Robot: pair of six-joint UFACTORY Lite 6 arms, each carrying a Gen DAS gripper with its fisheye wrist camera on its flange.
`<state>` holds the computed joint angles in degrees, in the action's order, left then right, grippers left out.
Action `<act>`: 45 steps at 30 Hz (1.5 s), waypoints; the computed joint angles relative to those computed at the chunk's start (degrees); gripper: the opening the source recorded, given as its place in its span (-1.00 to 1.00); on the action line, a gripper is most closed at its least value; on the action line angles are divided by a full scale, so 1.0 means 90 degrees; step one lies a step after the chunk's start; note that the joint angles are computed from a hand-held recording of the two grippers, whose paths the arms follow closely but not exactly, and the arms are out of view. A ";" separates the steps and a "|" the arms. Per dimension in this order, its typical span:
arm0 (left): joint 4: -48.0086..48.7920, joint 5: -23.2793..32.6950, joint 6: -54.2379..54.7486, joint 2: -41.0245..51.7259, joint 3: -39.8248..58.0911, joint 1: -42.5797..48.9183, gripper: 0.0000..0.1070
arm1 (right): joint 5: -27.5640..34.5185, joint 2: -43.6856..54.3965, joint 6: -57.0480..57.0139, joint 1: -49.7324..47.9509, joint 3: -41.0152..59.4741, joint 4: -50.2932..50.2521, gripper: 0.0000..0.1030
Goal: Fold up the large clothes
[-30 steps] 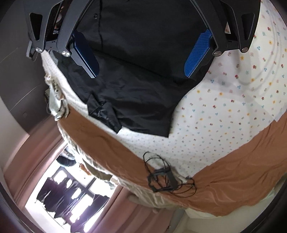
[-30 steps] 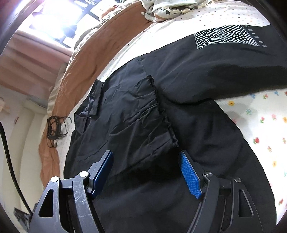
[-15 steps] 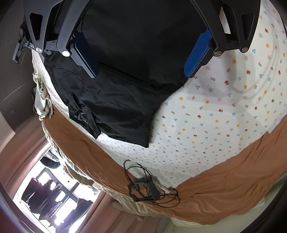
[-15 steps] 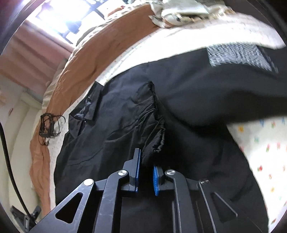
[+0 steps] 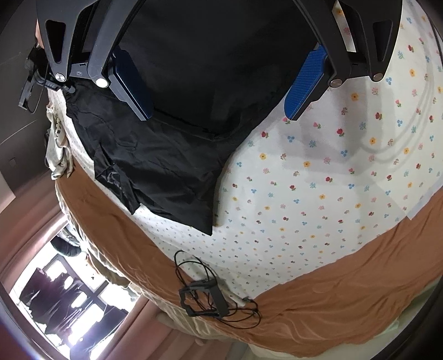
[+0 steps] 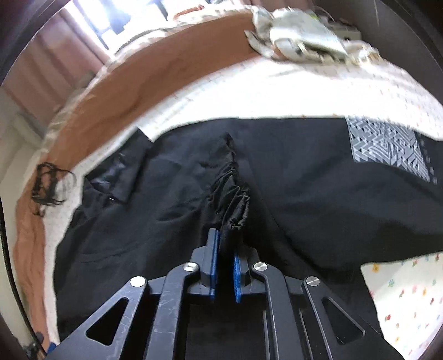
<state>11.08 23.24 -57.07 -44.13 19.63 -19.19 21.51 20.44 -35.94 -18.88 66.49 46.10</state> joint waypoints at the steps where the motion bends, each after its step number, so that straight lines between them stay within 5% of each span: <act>1: 0.0068 0.0002 -0.0074 0.0044 0.0021 -0.0035 0.79 | 0.0067 0.0051 0.0036 -0.0049 0.0001 -0.0007 -0.61; 8: 0.0341 0.0116 -0.0436 0.0038 0.0173 -0.0426 0.79 | 0.0125 -0.1540 -0.1326 -0.0693 -0.1410 0.1298 0.09; 21: 0.2904 0.0819 -0.3537 0.0038 0.0707 -0.2391 0.79 | 0.1347 -0.3710 -0.2401 -0.3076 -0.2652 0.1341 0.12; 25: 0.3599 0.0941 -0.4403 0.0291 0.0917 -0.3041 0.79 | 0.1875 -0.3749 -0.2748 -0.4083 -0.2472 0.1386 0.12; 30: 0.3781 0.0386 -0.4868 0.0510 0.1006 -0.3288 0.79 | 0.2211 -0.3335 -0.3162 -0.5143 -0.2106 0.1614 0.12; 41: 0.5215 0.1360 -0.6098 0.1682 0.1697 -0.4456 0.79 | 0.2099 -0.1586 -0.3374 -0.5508 -0.1116 0.1959 0.12; 45: 0.5203 0.1064 -0.5928 0.1987 0.1782 -0.4351 0.79 | 0.1899 -0.0886 -0.3179 -0.5353 -0.0660 0.1904 0.12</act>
